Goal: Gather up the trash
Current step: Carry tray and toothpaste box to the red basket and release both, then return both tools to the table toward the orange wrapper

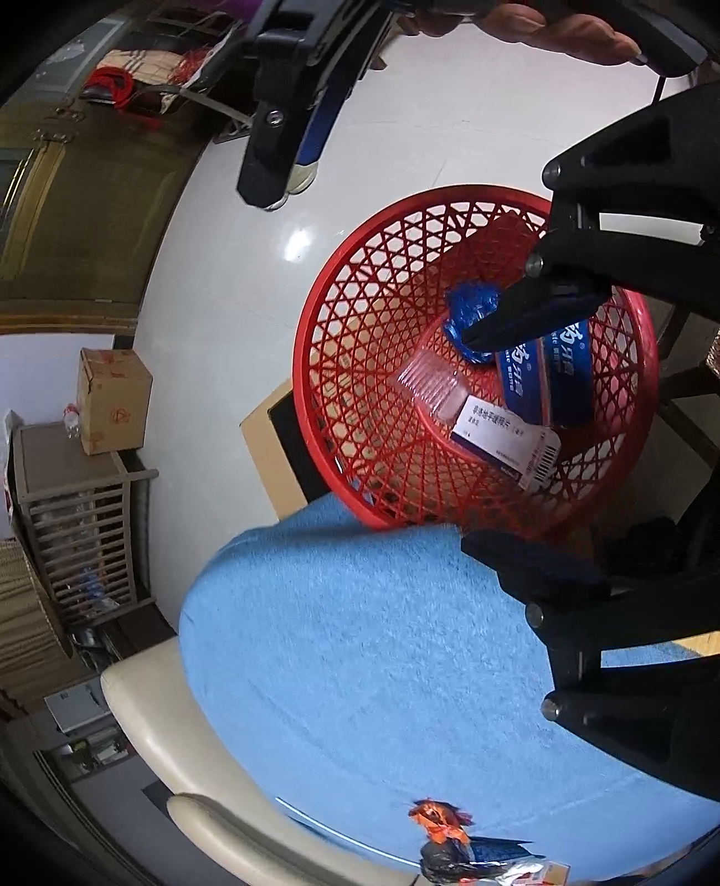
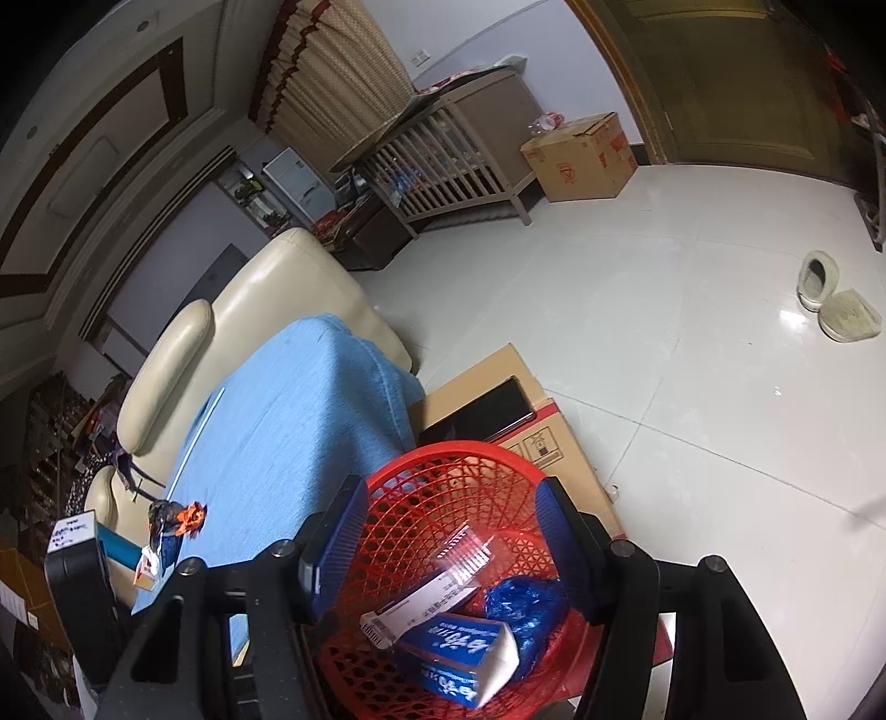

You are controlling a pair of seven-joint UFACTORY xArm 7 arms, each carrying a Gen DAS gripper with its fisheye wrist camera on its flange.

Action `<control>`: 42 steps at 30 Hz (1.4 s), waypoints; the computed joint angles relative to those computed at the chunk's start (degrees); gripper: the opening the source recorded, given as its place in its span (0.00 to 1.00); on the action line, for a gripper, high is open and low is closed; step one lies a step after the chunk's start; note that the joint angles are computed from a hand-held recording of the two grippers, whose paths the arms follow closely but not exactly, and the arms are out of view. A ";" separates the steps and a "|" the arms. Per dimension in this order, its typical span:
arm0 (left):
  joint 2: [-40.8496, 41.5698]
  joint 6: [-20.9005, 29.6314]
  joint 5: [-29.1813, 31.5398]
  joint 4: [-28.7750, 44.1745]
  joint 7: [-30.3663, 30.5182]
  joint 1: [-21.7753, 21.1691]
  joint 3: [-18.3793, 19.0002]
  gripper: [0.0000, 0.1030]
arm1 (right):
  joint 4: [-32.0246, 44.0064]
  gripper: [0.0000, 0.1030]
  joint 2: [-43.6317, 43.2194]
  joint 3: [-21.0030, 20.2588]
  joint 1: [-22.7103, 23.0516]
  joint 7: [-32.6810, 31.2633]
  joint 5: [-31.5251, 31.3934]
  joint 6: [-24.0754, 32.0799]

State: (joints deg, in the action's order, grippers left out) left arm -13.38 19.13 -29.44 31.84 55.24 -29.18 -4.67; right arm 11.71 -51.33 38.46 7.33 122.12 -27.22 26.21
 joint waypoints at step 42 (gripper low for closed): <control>19.72 1.67 -24.02 21.19 13.77 35.23 5.19 0.68 | 63.37 0.69 74.66 3.96 -2.76 -28.18 -33.72 12.58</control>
